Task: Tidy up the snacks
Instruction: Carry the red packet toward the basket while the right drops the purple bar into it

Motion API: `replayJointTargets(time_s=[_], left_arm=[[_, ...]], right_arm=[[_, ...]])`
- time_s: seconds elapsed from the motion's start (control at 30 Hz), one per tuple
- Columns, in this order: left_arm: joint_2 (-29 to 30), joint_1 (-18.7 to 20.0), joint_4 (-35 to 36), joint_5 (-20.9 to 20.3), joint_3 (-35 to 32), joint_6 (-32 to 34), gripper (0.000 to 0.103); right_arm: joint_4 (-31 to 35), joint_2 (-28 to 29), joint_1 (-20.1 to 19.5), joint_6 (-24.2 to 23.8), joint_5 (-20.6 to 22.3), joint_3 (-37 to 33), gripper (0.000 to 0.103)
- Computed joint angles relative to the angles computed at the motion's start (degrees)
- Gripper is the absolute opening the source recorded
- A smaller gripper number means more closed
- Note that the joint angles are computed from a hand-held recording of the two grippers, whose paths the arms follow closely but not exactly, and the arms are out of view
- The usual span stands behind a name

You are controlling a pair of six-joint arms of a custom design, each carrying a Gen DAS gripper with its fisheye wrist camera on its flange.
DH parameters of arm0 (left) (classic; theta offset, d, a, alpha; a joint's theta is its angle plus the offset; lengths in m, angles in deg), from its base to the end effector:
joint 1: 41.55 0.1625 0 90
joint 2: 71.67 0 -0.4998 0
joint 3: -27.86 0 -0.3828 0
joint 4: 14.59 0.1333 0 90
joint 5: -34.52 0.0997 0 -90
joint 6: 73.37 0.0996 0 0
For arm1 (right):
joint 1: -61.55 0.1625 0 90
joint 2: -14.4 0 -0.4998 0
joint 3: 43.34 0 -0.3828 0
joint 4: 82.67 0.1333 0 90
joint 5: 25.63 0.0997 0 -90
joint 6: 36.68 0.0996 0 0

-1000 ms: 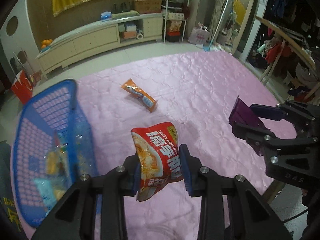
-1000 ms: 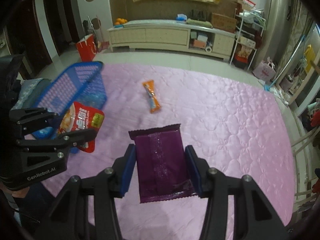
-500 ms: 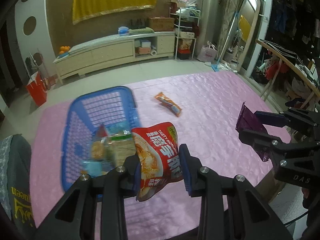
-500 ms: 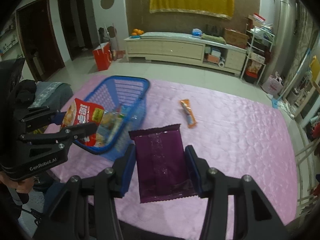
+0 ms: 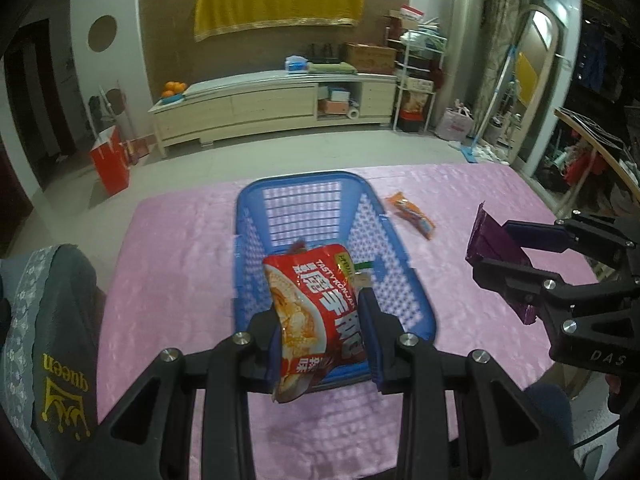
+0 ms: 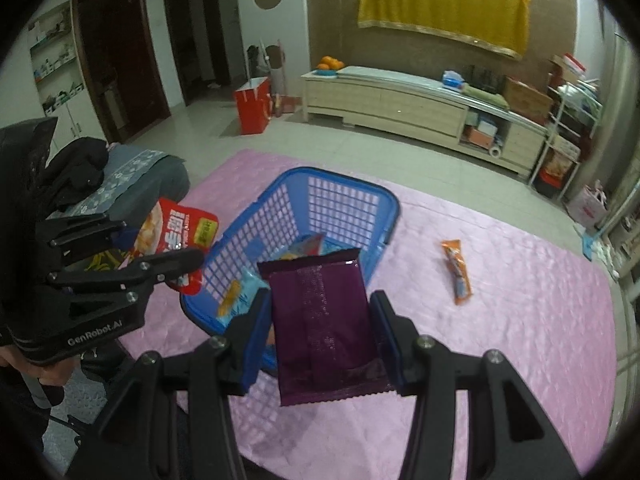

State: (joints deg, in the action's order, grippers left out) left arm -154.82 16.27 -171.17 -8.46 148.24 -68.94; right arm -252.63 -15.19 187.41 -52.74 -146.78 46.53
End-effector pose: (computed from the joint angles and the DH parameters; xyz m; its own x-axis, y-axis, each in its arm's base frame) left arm -0.0836 -0.5199 0.4168 -0.7298 0.1164 -0.6736 0.5222 0.7309 -0.4394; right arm 0.5039 -0.5575 0.0302 -0.6120 -0.5572 0.5612 -0.7502 0.6337 -0.1889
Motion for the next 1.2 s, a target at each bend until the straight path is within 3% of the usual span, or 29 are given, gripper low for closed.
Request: replayJointTargets(time_s=[0.27, 0.6, 0.97, 1.0, 1.03, 1.1, 1.2], left_arm=[[0.48, 3.28, -0.59, 0.47, -1.74, 1.64, 0.031], [3.76, 7.31, -2.56, -1.80, -4.13, 2.58, 0.031], [6.86, 9.33, -3.82, -2.50, -6.25, 2.14, 0.031], [6.94, 9.41, -4.04, -2.34, -6.26, 1.88, 0.031], [6.99, 9.45, -4.06, -2.22, -6.35, 1.55, 0.031], [7.07, 9.54, -3.84, -2.17, -6.52, 1.10, 0.031], [6.82, 9.32, -3.68, -2.09, -6.12, 1.32, 0.031]], right_arm=[[4.54, 4.12, -0.96, -1.47, 1.19, -6.01, 0.054], [9.74, 8.77, -2.68, -3.82, 0.86, -13.54, 0.054], [12.57, 13.27, -3.29, -5.14, -3.69, -20.71, 0.055], [12.85, 13.79, -3.30, -5.01, -4.77, -21.55, 0.059], [12.74, 14.29, -3.23, -4.92, -6.26, -22.21, 0.072], [11.74, 14.18, -3.34, -5.02, -6.33, -21.80, 0.090], [8.59, 13.35, -3.07, -6.17, -6.77, -19.65, 0.091]])
